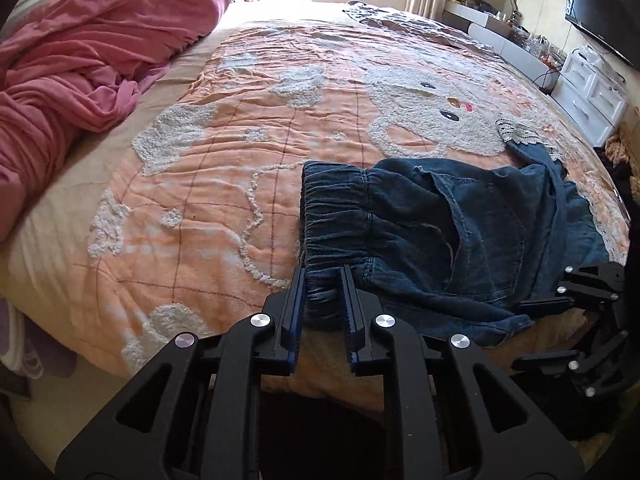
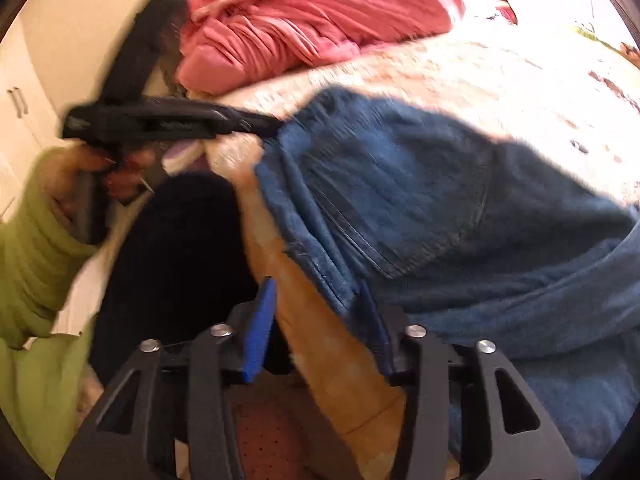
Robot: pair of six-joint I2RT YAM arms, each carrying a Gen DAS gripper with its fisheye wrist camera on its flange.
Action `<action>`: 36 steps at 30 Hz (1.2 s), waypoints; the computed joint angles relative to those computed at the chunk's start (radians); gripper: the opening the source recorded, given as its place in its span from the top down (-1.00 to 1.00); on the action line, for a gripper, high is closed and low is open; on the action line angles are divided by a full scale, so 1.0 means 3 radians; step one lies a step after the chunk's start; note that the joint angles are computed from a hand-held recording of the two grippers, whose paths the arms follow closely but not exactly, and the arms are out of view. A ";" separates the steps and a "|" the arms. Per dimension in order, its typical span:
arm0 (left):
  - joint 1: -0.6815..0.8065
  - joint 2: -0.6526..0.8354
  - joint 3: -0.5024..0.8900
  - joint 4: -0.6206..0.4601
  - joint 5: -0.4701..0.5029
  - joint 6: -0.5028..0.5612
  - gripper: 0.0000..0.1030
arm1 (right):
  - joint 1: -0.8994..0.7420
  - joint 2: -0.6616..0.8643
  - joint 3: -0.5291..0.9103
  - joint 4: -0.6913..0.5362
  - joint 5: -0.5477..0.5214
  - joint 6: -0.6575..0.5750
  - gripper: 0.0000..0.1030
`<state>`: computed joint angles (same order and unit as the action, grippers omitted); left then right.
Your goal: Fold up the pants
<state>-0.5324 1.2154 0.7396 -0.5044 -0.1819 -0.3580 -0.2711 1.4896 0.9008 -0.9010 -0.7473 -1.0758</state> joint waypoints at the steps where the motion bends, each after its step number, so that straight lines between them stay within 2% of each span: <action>1: 0.0012 0.0016 -0.0008 0.0007 0.0008 -0.0004 0.78 | -0.0067 -0.0086 0.0006 -0.0030 -0.0092 -0.0062 0.17; 3: 0.0017 0.0020 -0.0029 0.0028 0.0014 -0.0013 0.78 | -0.0206 -0.0232 0.0044 0.0054 -0.0320 0.0069 0.17; 5: 0.0006 0.0015 -0.0042 0.0032 0.0001 -0.0021 0.78 | -0.0199 -0.0348 -0.0019 0.0483 -0.0320 0.0541 0.17; 8: -0.0015 0.0008 -0.0039 0.0013 -0.0027 -0.0036 0.78 | 0.0051 -0.0178 -0.0077 0.0904 0.0116 0.0961 0.17; 11: -0.0122 -0.0133 0.0034 -0.0141 -0.0185 -0.0088 0.78 | 0.0311 0.0014 -0.0253 0.1188 0.0717 0.1055 0.16; 13: -0.0272 -0.0275 0.0136 -0.0270 -0.0357 -0.0161 0.77 | 0.0296 -0.0043 -0.0418 0.1413 0.0707 0.1078 0.16; 17: -0.0538 -0.0298 0.0376 -0.0222 -0.0432 -0.0186 0.70 | 0.0225 0.0096 -0.0286 0.1281 0.0543 0.1112 0.14; 19: -0.0643 -0.0106 0.0479 -0.0109 -0.0361 -0.0203 0.67 | 0.0153 0.0149 -0.0101 0.1007 0.0383 0.1105 0.15; 20: -0.0680 -0.0029 0.0505 -0.0076 -0.0331 -0.0213 0.67 | -0.0028 0.0196 0.0085 0.0689 0.0239 0.0959 0.15; 21: -0.0713 0.0071 0.0522 -0.0011 -0.0264 -0.0219 0.67 | -0.0176 0.0206 0.0207 0.0543 0.0117 0.0890 0.15; 24: -0.0802 0.0338 0.0557 0.0114 -0.0106 -0.0238 0.67 | -0.0577 0.0226 0.0444 0.0356 -0.0092 0.0791 0.12; 27: -0.0869 0.0609 0.0602 0.0242 0.0018 -0.0249 0.67 | -0.0826 0.0384 0.0663 0.0478 -0.0057 0.0986 0.04; 31: -0.0982 0.0985 0.0800 0.0341 0.0176 -0.0252 0.67 | -0.0980 0.0708 0.0934 0.0541 -0.0057 0.1219 0.03; 36: -0.1113 0.1406 0.1042 0.0437 0.0297 -0.0225 0.67 | -0.0924 0.0845 0.0906 0.0832 0.0341 0.1422 -0.03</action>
